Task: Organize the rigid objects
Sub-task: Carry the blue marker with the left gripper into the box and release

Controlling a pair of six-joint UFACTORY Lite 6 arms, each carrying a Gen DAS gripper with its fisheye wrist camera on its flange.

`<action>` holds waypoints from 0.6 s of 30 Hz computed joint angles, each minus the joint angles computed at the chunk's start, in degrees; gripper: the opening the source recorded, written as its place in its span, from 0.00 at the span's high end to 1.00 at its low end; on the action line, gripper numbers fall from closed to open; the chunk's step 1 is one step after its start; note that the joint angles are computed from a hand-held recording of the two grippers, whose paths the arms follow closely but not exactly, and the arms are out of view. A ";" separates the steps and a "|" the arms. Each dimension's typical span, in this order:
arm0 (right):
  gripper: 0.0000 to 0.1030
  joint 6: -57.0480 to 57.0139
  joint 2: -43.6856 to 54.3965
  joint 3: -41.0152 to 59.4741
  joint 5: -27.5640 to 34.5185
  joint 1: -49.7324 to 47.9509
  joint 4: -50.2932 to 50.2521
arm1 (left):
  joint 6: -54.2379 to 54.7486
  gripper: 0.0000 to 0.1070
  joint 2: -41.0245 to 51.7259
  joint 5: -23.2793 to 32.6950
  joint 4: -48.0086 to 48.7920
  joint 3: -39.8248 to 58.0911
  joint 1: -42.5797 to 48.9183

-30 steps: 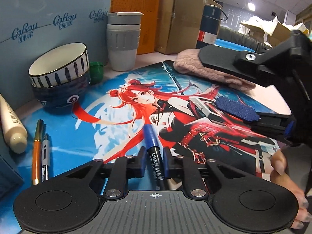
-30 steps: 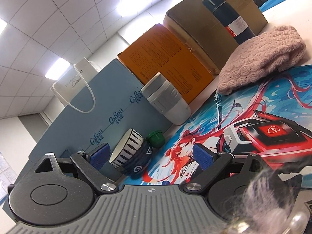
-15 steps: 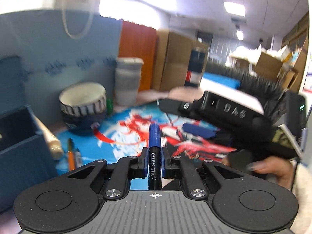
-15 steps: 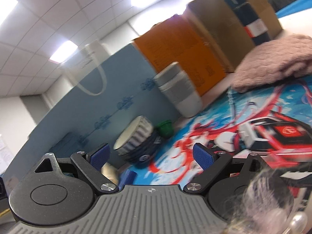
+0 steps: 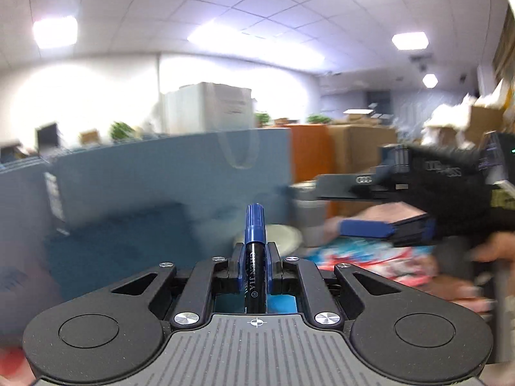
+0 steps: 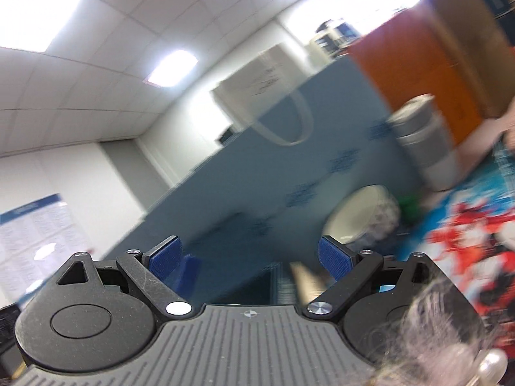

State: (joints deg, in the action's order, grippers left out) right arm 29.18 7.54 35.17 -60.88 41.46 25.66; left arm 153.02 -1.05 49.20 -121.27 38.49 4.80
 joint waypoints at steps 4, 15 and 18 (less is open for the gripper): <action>0.11 1.99 6.76 3.46 -5.19 0.73 -4.01 | 9.23 0.90 7.48 -4.53 -3.02 9.33 0.87; 0.11 5.90 12.75 4.57 -3.24 -3.41 -7.02 | -1.31 0.91 30.34 -16.36 22.63 36.81 -0.82; 0.11 6.79 13.26 4.48 -2.91 -3.91 -7.51 | -2.63 0.91 32.77 -17.44 24.87 38.27 -1.49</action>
State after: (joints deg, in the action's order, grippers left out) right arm 35.97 20.80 39.65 -63.79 37.55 18.15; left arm 150.38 31.71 31.76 -96.40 76.75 3.31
